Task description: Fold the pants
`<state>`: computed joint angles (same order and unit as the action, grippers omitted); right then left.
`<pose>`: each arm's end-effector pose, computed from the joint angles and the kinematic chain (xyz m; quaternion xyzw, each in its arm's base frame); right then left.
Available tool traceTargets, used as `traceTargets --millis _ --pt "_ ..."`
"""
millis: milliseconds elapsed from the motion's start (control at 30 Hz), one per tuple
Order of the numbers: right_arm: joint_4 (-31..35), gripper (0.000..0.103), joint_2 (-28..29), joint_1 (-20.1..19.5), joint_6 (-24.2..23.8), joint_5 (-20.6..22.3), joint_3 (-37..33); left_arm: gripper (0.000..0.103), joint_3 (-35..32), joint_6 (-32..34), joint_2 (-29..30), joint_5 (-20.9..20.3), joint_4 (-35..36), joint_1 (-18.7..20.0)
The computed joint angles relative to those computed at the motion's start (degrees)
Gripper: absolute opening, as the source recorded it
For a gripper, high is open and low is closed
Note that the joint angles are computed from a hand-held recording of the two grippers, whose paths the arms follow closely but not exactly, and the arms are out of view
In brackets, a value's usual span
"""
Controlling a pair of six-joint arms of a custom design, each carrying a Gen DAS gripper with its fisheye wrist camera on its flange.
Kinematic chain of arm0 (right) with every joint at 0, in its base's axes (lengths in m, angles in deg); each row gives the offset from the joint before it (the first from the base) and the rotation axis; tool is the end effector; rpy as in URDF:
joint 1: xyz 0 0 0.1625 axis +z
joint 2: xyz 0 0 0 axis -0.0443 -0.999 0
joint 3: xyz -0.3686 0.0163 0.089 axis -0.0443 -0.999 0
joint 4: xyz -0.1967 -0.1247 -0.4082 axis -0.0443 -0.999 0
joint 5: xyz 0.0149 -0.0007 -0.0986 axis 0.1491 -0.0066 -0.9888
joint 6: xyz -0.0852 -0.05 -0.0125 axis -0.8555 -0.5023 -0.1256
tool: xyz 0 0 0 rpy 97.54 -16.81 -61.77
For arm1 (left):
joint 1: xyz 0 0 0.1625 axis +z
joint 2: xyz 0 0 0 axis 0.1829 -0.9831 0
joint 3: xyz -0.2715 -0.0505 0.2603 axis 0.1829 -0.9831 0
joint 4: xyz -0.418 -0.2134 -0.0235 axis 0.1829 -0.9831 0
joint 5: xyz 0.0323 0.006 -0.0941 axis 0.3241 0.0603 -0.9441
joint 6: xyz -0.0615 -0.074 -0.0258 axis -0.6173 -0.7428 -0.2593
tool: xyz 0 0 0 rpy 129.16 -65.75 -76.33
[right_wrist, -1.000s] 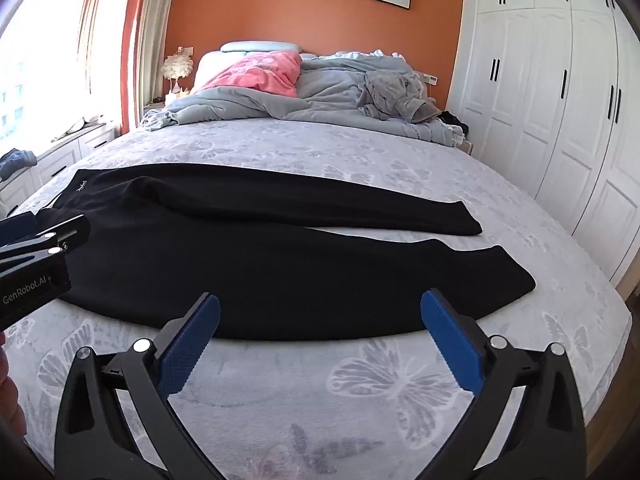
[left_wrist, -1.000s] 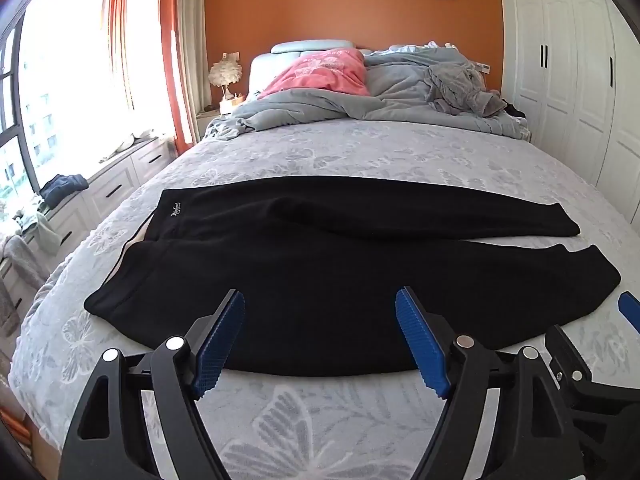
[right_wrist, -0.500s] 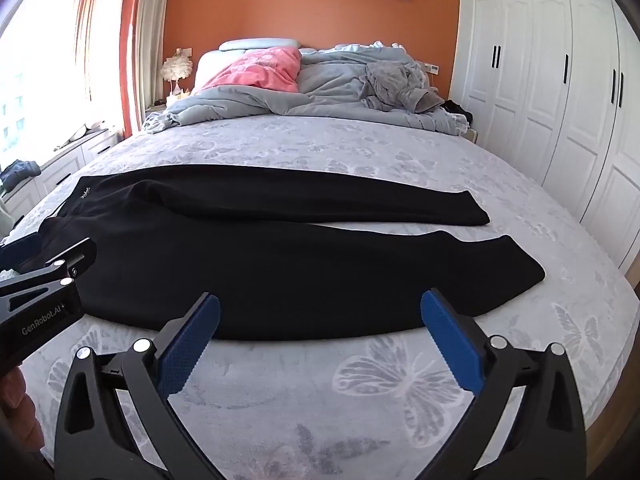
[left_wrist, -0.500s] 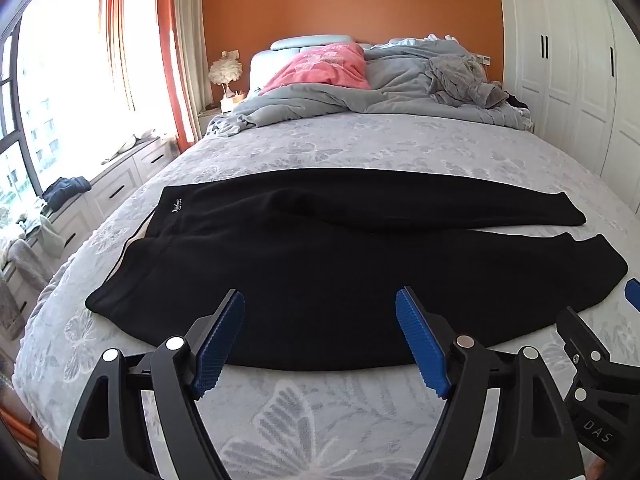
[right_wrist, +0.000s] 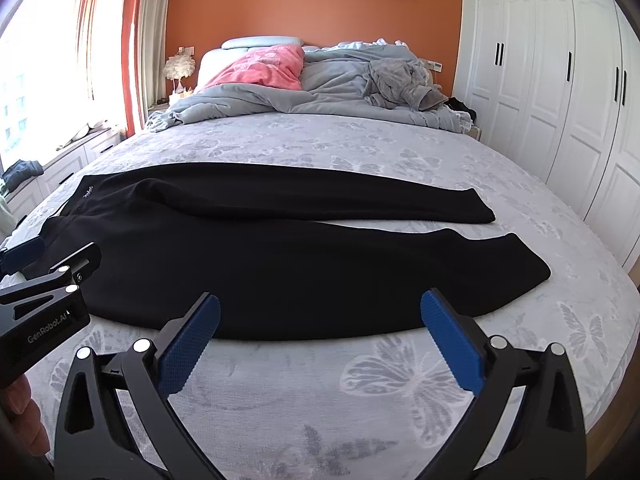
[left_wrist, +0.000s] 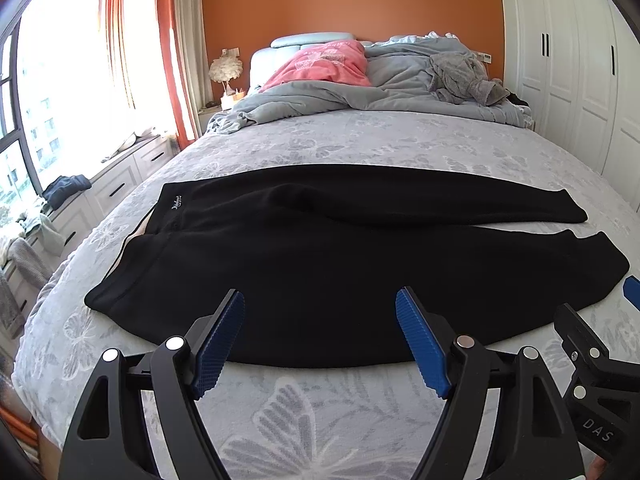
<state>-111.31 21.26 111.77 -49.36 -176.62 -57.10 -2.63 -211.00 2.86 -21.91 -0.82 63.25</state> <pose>0.3768 -0.8229 -0.0902 0.3244 -0.8266 0.3574 0.2893 0.0004 -0.7853 0.2731 -0.0084 0.7614 -0.4622 0.4545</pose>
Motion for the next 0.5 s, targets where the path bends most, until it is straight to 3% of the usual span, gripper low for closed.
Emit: traceTargets --millis 500 --pt "0.29 0.098 0.55 -0.02 0.13 0.02 -0.96 0.075 0.5 0.03 -0.18 -0.27 -0.06 0.04"
